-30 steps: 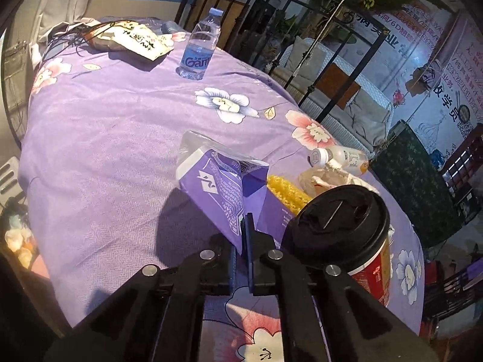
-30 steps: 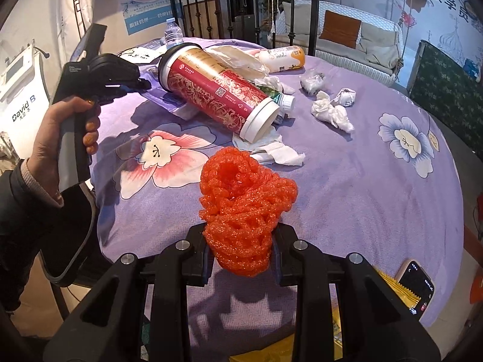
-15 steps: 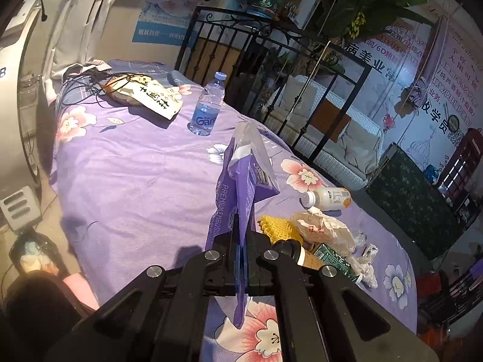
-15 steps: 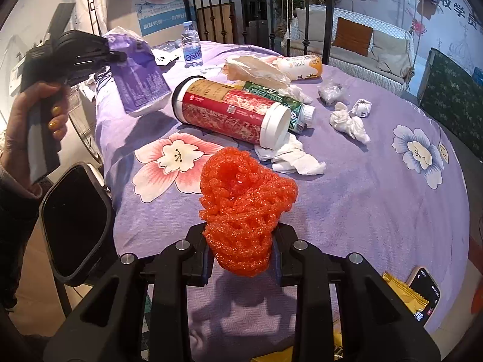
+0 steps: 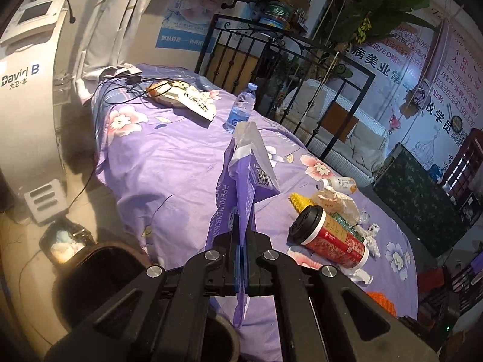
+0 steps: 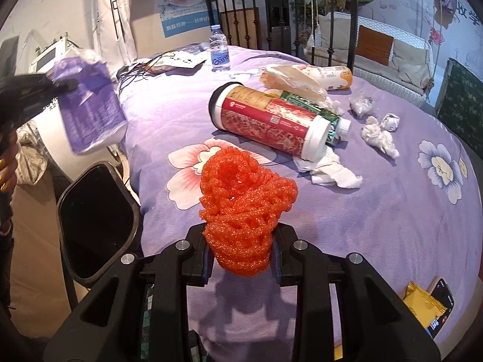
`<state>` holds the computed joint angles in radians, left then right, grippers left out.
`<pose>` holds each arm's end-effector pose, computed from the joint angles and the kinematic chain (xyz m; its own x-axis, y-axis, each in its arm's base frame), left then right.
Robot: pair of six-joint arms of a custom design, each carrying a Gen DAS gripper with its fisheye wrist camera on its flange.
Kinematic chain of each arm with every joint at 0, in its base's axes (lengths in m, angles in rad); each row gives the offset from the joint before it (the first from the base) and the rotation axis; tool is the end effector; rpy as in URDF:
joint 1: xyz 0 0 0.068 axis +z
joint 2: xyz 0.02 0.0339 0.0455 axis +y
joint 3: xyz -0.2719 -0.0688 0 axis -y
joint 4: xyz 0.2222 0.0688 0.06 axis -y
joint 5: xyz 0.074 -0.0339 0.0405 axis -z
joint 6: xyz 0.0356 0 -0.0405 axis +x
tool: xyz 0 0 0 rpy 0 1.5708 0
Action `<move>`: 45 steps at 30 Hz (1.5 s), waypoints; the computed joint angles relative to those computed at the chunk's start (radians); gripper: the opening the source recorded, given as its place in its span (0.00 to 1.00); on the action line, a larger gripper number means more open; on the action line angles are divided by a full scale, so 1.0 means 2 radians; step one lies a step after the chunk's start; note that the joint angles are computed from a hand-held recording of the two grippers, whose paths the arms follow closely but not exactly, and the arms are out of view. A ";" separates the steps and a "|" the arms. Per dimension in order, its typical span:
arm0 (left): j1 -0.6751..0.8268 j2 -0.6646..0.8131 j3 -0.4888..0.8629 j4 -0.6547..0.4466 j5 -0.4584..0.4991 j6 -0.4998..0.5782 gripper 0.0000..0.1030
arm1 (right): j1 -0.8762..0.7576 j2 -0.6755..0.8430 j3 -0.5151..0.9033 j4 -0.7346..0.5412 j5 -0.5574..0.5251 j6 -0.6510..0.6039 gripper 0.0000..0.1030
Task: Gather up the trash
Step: 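Carry the purple bag over the black bin and open the left gripper, then move the orange net over the bin and open the right gripper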
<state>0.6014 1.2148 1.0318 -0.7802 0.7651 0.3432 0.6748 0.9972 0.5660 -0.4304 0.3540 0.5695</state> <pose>0.1884 0.0994 0.3051 -0.6651 -0.1620 -0.7290 0.1505 0.9271 -0.3434 0.1399 0.0961 0.2220 -0.7200 0.0717 -0.6903 -0.0255 0.9912 0.1296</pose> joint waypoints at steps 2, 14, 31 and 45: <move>0.037 0.009 0.002 -0.029 0.004 0.036 0.01 | 0.009 0.011 0.004 0.008 0.001 0.002 0.29; 0.157 0.096 -0.091 -0.026 -0.076 0.162 0.01 | 0.059 0.048 0.016 0.029 0.015 0.025 0.29; 0.091 0.167 -0.179 0.120 -0.212 0.129 0.69 | 0.061 0.047 0.006 0.037 0.014 0.035 0.29; 0.131 0.026 -0.148 0.130 -0.137 0.099 0.83 | 0.122 0.214 0.085 0.180 -0.082 -0.026 0.29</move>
<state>0.8635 1.2670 0.7354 -0.5203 0.4913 0.5411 0.9184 1.4260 0.7358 -0.0711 0.1908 0.5168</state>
